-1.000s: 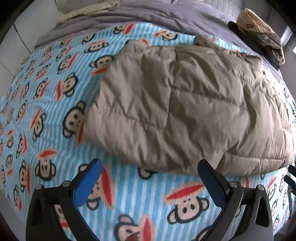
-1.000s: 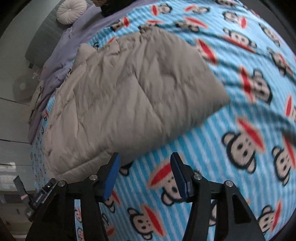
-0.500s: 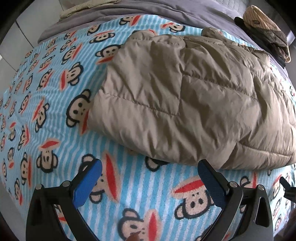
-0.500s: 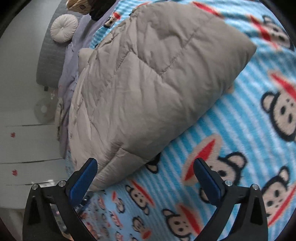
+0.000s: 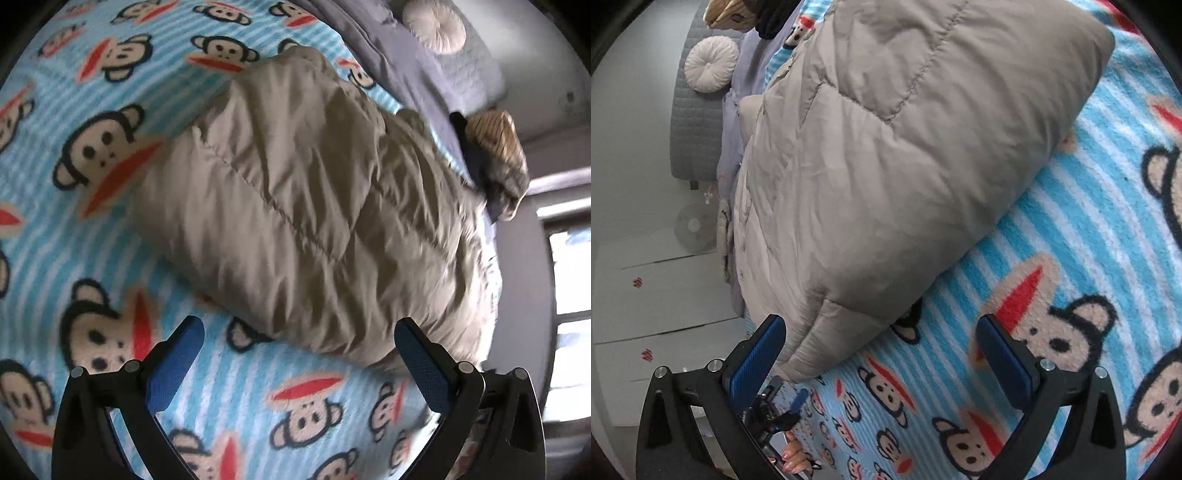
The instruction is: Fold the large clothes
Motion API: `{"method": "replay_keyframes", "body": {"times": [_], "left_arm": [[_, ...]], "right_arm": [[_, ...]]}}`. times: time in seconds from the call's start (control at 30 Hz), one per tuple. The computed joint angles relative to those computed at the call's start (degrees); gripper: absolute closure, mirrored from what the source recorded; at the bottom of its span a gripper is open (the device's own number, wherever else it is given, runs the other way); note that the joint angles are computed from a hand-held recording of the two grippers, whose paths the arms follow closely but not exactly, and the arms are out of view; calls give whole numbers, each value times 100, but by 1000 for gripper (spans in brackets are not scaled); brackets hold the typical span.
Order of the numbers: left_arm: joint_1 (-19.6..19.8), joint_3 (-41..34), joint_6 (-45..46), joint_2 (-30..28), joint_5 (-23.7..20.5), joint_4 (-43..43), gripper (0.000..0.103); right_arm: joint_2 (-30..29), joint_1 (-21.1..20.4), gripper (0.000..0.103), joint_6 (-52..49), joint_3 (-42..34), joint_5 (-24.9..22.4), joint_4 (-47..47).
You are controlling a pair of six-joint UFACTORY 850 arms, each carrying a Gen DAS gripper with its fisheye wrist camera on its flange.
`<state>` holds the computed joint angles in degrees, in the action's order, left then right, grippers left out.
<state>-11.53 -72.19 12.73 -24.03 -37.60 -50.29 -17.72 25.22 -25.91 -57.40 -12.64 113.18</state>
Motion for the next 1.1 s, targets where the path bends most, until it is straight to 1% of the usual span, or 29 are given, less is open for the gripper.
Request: {"method": "replay_keyframes", "body": {"times": [0.1,0.23,0.3,0.47,0.57,0.67,0.77,0.9,0.93,0.97,1.0,1.03,1.07,1.1], "left_arm": [[131,24,399,-95,-96,-573,0],[242,-9,612,-244,-159,-985,0],[245,-147,588,-398,-192,-1022,0],[210,-395,803,-605,-169,-1143,0],[172,-604,712,-794,-250,-1099,0],[83,-806,647,-981,-188,-1117,0],[46,-947,579,-1143,-109,-1217,0],[27,-1023,367,-1219,-9,-1211,1],[25,-978,339,-1175,64,-1210,7],[35,-928,400,-1129,108,-1262,26],[70,-881,618,-1106,51,-1515,48],[134,-771,983,-1059,-61,-2005,57],[173,-689,1218,-1014,-119,-2325,71],[198,-627,1364,-956,-131,-2490,78]], "right_arm": [[-74,-32,0,-381,-25,-109,415],[-140,-42,0,-889,-62,-189,940],[-163,-61,0,-998,-76,-194,1093],[-289,-80,0,-2061,-103,-395,2393],[-414,-67,0,-2484,-191,-539,2845],[-637,-123,0,-2582,-392,-722,2952],[-823,-165,0,-2841,-576,-757,3144],[-951,-188,0,-2815,-663,-731,3207],[-940,-175,0,-2861,-646,-737,3337],[-910,-169,1,-2896,-610,-752,3439],[-876,-160,3,-2923,-572,-751,3560],[-829,-143,13,-2919,-522,-730,3693],[-798,-136,34,-2890,-485,-720,3730],[-760,-128,42,-2967,-428,-787,3859]]}}
